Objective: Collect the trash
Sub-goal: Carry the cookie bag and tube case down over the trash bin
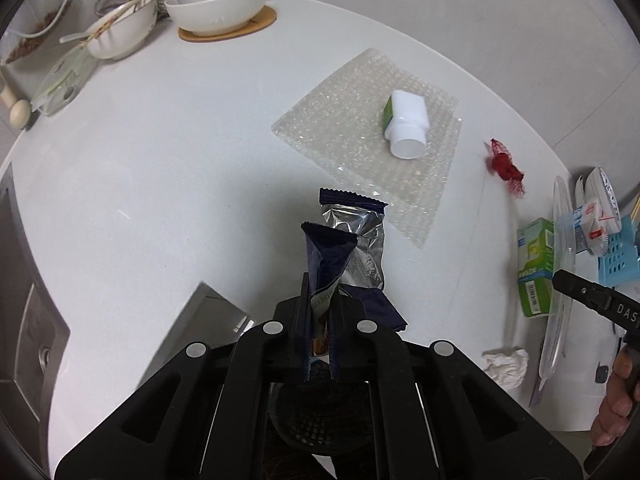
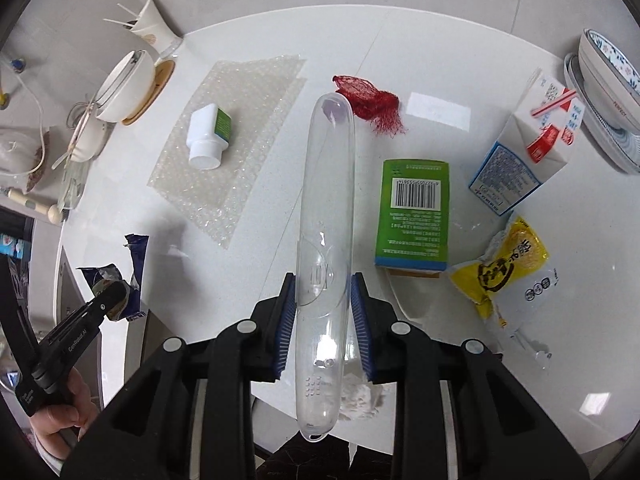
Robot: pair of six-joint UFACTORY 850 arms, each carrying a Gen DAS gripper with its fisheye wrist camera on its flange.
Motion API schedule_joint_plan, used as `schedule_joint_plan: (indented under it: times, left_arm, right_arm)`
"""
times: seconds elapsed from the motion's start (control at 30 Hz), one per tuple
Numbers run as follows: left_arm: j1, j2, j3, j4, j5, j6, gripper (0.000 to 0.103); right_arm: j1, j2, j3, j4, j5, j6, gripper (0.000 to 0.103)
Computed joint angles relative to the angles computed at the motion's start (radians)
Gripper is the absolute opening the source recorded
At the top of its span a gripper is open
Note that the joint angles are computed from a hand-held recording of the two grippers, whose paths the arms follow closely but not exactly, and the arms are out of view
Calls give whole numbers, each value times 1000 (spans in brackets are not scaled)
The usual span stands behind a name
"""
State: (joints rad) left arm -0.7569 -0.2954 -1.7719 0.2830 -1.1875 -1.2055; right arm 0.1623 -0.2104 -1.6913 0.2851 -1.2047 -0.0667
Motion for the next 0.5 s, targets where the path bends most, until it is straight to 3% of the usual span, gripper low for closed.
schedule_joint_plan:
  times: [0.23, 0.5]
  left_arm:
    - [-68, -4, -46, 60, -39, -67, 5]
    - [-111, 34, -5, 66, 14, -29, 4]
  right_arm:
    - [-23, 72, 70, 16, 28, -49, 26]
    - [-21, 200, 194, -11, 87, 13, 26]
